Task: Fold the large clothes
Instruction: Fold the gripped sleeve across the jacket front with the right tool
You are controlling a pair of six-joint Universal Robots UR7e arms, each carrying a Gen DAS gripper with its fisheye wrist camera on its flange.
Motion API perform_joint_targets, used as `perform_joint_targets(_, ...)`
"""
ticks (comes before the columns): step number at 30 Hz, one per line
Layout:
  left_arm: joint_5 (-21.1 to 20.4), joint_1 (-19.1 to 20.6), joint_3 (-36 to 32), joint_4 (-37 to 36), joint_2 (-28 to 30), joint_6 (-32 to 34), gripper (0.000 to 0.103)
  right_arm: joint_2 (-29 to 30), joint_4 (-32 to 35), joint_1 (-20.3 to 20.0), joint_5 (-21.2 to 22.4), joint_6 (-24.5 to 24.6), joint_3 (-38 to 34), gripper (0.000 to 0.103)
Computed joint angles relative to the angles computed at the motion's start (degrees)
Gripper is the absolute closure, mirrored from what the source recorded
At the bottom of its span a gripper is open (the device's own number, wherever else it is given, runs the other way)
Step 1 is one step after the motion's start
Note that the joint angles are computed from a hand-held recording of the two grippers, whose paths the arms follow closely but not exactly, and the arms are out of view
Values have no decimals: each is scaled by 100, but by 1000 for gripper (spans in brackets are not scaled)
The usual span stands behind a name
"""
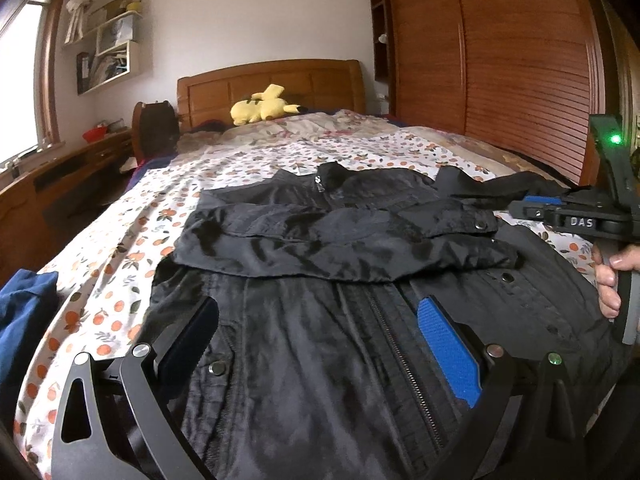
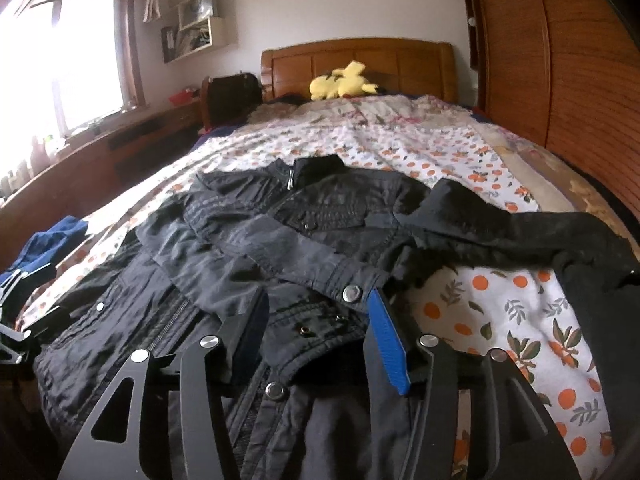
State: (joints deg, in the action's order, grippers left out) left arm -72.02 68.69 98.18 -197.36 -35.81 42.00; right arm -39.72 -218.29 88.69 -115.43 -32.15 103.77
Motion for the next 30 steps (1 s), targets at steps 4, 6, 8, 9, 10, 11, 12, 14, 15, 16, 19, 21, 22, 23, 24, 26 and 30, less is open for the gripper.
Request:
perform_joint_targets(4,-40,-23,1,6,71,17,3,45,361,-19,-134,17,-80,53)
perform_joint_targets(6,-52,-37,27,3,87,9,3,71,617,-44,-167,53,-122,53)
perform_joint_targets(8,-71,-45,34,9,104,0,3,104,830,-63,-208,93,-161,53)
perform_joint_targets(9,-80,-50,34,27,116,-5,3,112,926,-69,-227,109,-176,53)
perform_joint_targets(10,-80,-57,33,40,129,-5,3,117,1028,-78,-234,122,-185,53)
perform_joint_targets(11,-85,-60,36,46,133,-2,3,144,1096,-75,-281,118,-207,53)
perform_joint_targets(12,-90,-65,38,47,142,7,3,165,1124,-70,-325,103,-225,57)
perform_joint_targets(14,-87,-71,37,43,157,25,3,177,1175,-62,-347,76,-235,67)
perform_joint_targets(15,-80,-74,31,48,166,33,3,193,1146,-47,-386,40,-243,73)
perform_joint_targets(16,-78,-73,27,46,173,41,3,203,1129,-38,-405,16,-251,76)
perform_joint_targets(19,-59,-77,17,57,181,27,3,202,1103,-10,-366,-115,-213,97)
perform_joint_targets(21,-61,-74,11,51,182,31,3,212,1025,44,-429,-252,-190,99)
perform_joint_targets(22,-50,-76,3,48,190,26,3,169,1029,68,-386,-285,-117,99)
perform_joint_targets(23,-58,-74,-3,52,191,11,3,139,1004,85,-347,-298,-59,99)
perform_joint_targets(24,-69,-65,-4,56,184,5,3,100,981,115,-305,-313,12,99)
perform_joint_targets(26,-70,-61,-9,53,179,-4,3,35,998,154,-221,-338,122,99)
perform_joint_targets(30,-106,-49,-37,70,162,-39,3,1,946,213,-222,-375,231,96)
